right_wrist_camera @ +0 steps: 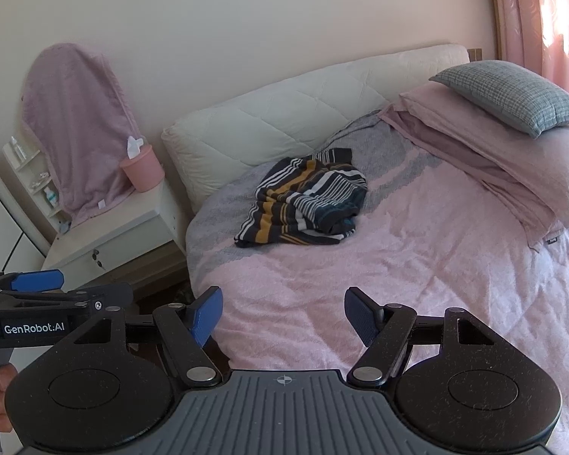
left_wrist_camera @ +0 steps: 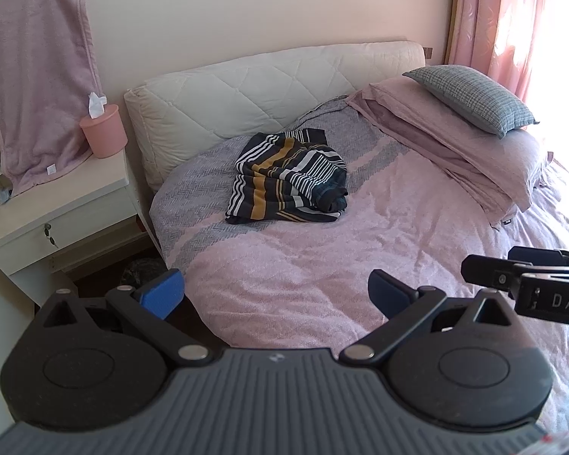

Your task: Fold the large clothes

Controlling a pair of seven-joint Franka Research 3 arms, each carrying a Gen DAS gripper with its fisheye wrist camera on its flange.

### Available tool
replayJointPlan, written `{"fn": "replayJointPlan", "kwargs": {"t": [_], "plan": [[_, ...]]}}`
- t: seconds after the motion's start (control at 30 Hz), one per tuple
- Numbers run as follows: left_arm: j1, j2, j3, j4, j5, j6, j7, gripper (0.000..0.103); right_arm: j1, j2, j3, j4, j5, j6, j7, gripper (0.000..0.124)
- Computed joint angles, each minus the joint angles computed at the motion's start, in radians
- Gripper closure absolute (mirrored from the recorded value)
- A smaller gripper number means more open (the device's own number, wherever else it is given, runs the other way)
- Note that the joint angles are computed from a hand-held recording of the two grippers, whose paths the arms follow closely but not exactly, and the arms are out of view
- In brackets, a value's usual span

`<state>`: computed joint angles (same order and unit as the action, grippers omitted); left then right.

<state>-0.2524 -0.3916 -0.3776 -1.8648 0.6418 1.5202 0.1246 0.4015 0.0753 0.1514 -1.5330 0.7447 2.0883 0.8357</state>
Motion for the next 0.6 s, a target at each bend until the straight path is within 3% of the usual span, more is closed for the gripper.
{"fn": "replayJointPlan", "kwargs": {"t": [0.37,0.6], "plan": [[0.034,-0.070,0.087,-0.129,-0.062,0.140,0.077,0.001,0.040,0.116,0.021,0.098,-0.124,0.053,0.142,0.056],[0.104,-0.128,0.205,-0.266,-0.143,0.308,0.236,0.001,0.104,0.320,0.039,0.309,-0.228,0.047,0.338,0.056]]}}
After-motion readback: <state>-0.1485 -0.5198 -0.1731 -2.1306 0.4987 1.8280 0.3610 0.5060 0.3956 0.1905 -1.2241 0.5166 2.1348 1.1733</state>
